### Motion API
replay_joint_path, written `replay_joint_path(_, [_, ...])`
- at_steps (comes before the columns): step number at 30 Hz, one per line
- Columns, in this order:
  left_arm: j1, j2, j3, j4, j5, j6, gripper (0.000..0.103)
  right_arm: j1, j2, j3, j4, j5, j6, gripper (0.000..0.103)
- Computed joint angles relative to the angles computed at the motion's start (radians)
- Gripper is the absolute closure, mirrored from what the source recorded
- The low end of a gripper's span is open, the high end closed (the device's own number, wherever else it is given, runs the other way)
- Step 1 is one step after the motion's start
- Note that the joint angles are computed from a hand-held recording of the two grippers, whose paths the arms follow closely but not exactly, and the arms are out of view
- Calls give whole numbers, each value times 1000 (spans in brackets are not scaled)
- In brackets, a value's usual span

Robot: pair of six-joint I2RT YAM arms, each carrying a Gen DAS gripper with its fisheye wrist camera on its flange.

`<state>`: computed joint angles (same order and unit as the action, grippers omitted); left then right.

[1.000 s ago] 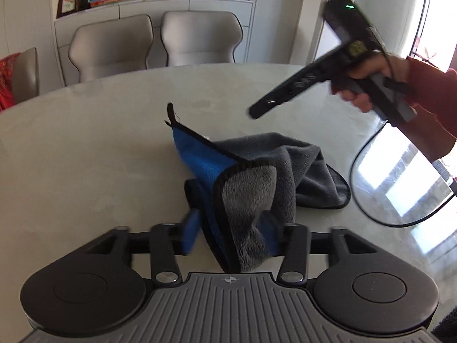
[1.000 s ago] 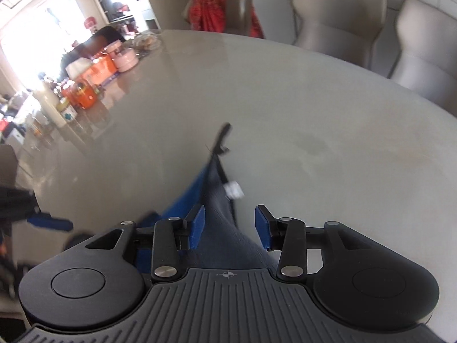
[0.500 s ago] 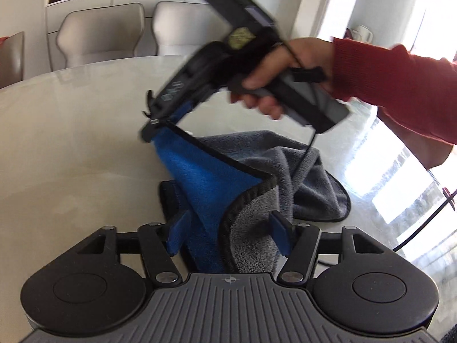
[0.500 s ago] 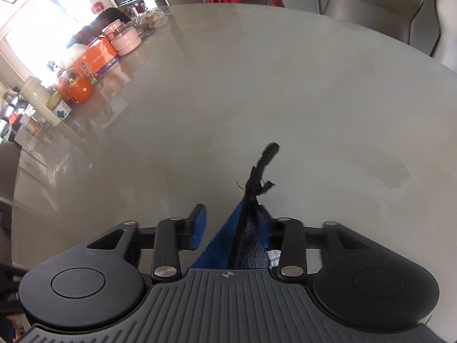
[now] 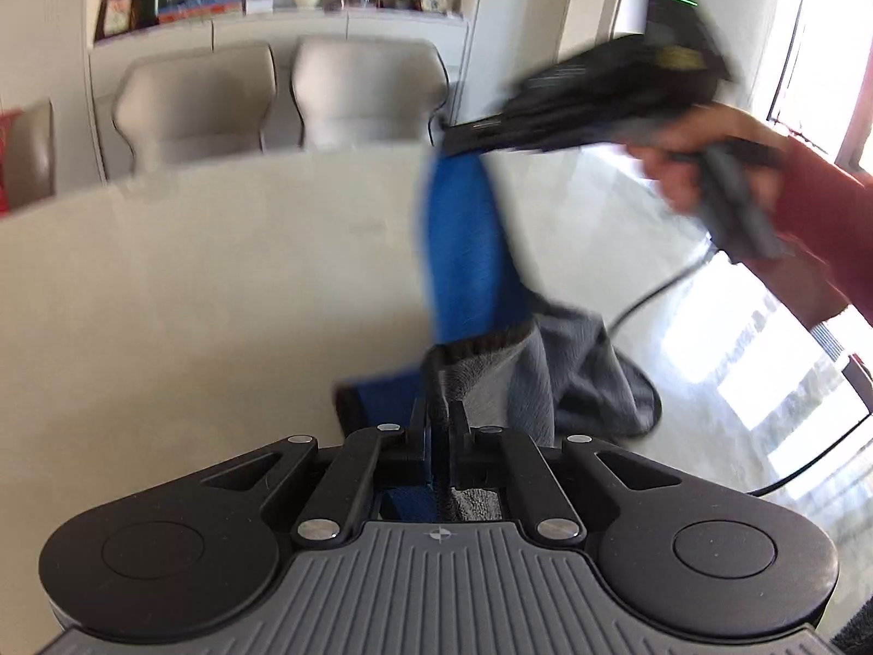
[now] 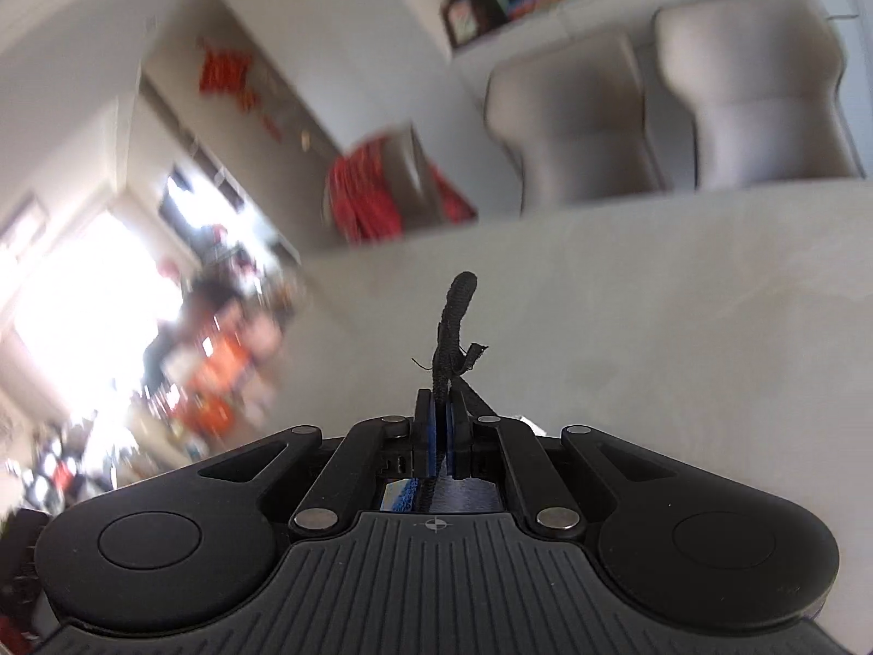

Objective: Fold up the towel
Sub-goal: 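Lift the towel with both grippers and shake it open in the air, then lower the towel flat onto the table, blue side up, with both grippers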

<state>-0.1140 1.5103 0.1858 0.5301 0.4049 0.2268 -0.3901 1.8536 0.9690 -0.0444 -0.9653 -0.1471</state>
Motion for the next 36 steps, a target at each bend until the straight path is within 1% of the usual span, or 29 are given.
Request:
replay_joint_path(2, [21,-105,26,-78,23,12,99,-76,-79,-15,-8,-54,22,99])
replay_joint_path(5, [34,-186,102,-159,42,31,99,-150,-137,10,-39,-110,41,99])
replay_joint_path(7, [35,-194,177,-193,45,38,99,-173,-170,28,-30,-124,66,99])
replay_joint_path(12, [1,-182,382,-260,-9,62,99,-188,-240,93,0,-108,129,99])
replay_joint_path(15, [-39,-184,476,-270,-46,45,99,-205,-321,62,60,-111,188,99])
replay_joint_path(18, [-54,-226,505,-292,-48,37,99,-261,-396,29,85,-147,217,99])
replay_joint_path(21, [-87,-312,467,-319,-42,56,99,-340,-484,-38,31,-185,176,99])
replay_joint_path(23, [-127,-384,410,-343,-58,63,99,-416,-538,-104,-66,-212,100,99])
replay_joint_path(24, [-140,-403,386,-351,-58,58,99,-461,-556,-132,-166,-221,12,99])
replay_joint_path(27, [-215,-481,239,-348,-77,44,99,-612,-556,-187,-503,-226,-317,99])
replay_joint_path(29, [-277,-520,132,-344,-102,16,99,-727,-485,-214,-724,-191,-582,99])
replay_joint_path(30, [-296,-528,92,-339,-103,-3,99,-785,-434,-231,-801,-155,-699,99])
replay_joint_path(31, [-334,-535,29,-323,-114,-37,99,-835,-386,-248,-844,-112,-786,99])
replay_joint_path(32, [-377,-528,-32,-293,-125,-76,99,-876,-344,-265,-858,-62,-839,99])
replay_joint_path(34, [-462,-497,-117,-243,-163,-136,99,-956,-254,-298,-844,45,-912,99])
replay_joint_path(36, [-535,-443,-171,-193,-200,-196,99,-1027,-163,-323,-797,151,-953,99])
